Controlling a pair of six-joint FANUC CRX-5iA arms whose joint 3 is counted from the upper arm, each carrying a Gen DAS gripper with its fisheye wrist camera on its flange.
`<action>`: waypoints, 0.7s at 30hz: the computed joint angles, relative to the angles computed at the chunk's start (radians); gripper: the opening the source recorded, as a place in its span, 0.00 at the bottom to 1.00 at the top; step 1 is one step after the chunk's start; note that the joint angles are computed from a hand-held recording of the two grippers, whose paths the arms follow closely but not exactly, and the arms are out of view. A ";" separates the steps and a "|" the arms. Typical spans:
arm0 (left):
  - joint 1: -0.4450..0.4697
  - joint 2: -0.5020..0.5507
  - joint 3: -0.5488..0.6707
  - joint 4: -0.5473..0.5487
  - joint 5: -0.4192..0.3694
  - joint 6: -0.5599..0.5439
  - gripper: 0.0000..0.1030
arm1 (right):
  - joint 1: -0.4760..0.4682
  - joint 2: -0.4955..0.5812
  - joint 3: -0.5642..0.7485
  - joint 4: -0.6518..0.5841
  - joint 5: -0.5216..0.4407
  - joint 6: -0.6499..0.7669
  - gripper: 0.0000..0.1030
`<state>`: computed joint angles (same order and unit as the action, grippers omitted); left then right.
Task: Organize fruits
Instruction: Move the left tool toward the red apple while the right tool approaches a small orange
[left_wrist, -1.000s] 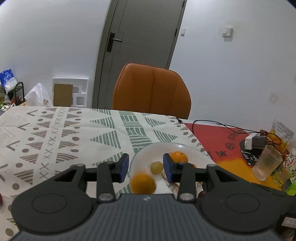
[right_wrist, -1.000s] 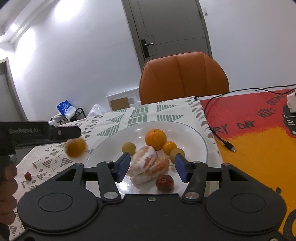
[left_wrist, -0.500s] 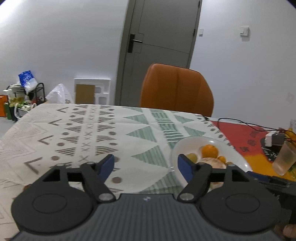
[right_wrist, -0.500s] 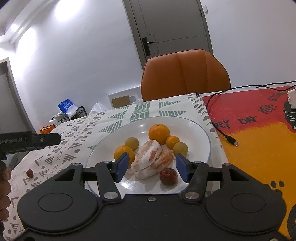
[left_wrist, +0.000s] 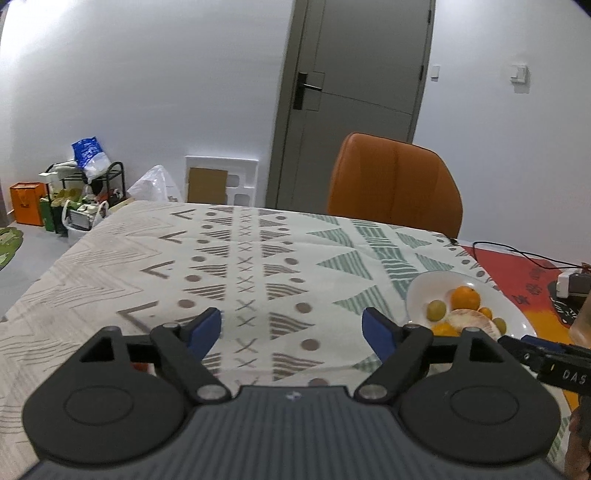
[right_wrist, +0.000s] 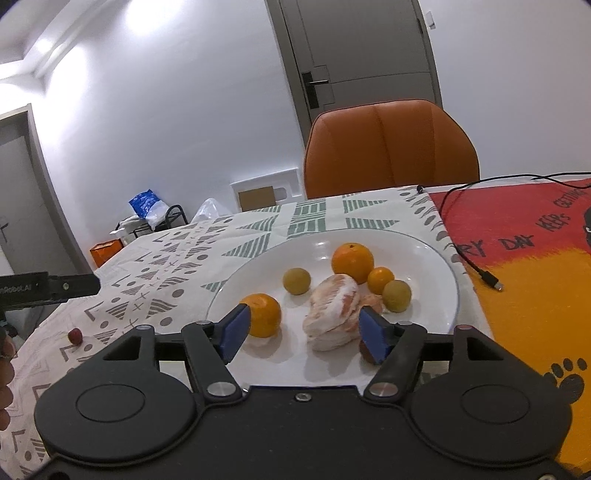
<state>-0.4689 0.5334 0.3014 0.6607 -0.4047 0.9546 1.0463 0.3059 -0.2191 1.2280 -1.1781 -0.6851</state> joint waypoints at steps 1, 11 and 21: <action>0.005 -0.006 -0.009 0.001 0.004 0.001 0.82 | 0.000 0.000 0.001 0.002 0.003 -0.003 0.65; 0.047 -0.069 -0.111 0.034 0.073 -0.027 0.90 | 0.009 0.031 0.044 0.028 0.023 0.016 0.85; 0.088 -0.116 -0.185 0.054 0.110 -0.032 0.90 | 0.014 0.058 0.089 0.037 0.041 0.042 0.89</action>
<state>-0.3809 0.4171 0.1165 0.7143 -0.2945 0.9222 1.0605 0.3636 -0.1305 1.2647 -1.1376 -0.6431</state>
